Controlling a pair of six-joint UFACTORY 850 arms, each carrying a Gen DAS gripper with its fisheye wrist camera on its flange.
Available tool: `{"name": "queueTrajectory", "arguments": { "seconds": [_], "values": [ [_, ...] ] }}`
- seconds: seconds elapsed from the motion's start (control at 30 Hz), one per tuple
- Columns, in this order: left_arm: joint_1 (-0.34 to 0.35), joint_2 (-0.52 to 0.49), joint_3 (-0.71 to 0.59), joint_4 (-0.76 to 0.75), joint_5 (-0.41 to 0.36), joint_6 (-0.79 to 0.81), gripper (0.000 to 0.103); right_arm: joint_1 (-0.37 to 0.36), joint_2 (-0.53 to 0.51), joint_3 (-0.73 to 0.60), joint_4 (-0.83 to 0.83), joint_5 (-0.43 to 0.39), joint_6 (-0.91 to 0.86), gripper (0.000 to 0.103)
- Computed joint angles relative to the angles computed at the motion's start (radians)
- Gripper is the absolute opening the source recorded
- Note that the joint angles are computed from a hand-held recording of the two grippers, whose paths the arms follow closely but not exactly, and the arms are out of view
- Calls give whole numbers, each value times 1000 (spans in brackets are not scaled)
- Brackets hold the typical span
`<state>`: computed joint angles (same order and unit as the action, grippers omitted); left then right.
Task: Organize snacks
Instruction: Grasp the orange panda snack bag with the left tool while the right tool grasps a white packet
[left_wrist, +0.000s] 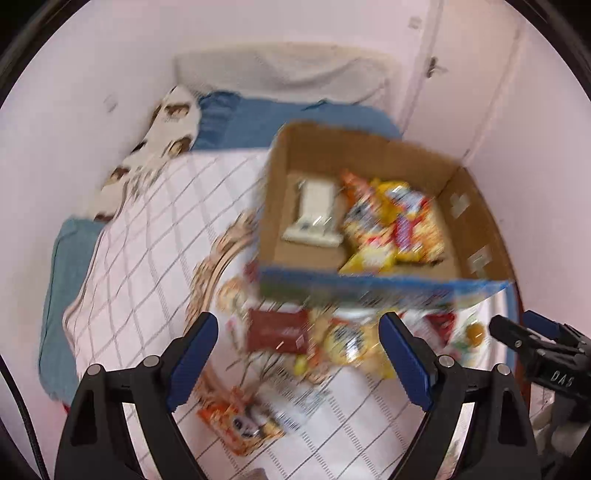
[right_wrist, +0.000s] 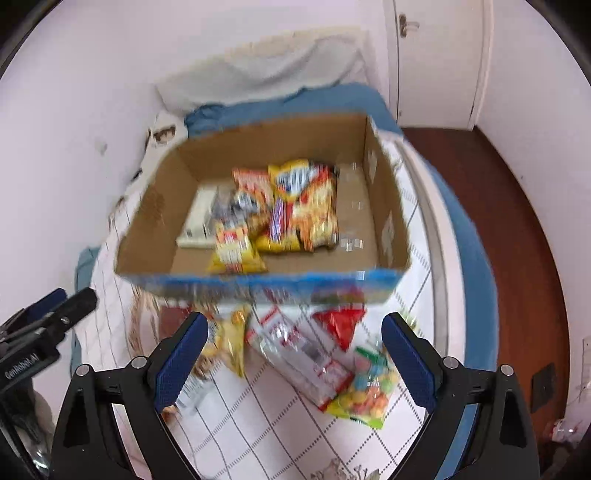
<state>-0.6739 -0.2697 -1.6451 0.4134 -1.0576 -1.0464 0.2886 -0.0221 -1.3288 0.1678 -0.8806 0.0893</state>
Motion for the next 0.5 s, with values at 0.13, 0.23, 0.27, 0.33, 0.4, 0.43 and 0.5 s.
{"name": "queueTrajectory", "arguments": {
  "seconds": [0.13,0.23,0.27,0.33,0.4,0.43,0.5],
  "values": [
    [23,61,137,-74,-1,-37,89,5,-24,56,26,-15,-46,97],
    [37,97,221,-118,-6,-61,89,14,-46,87,28,-24,-59,97],
    [45,112,257,-138,-10,-72,89,17,-52,95,30,-27,-61,97],
    [57,128,301,-182,-4,-74,89,25,-58,107,44,-32,-67,97],
    [71,145,350,-240,6,-67,89,33,-46,132,108,-25,-110,94],
    [82,156,380,-289,28,-58,89,43,-43,139,124,-25,-123,86],
    [99,170,418,-360,66,-47,89,70,-33,154,139,-22,-145,76]
  ]
}}
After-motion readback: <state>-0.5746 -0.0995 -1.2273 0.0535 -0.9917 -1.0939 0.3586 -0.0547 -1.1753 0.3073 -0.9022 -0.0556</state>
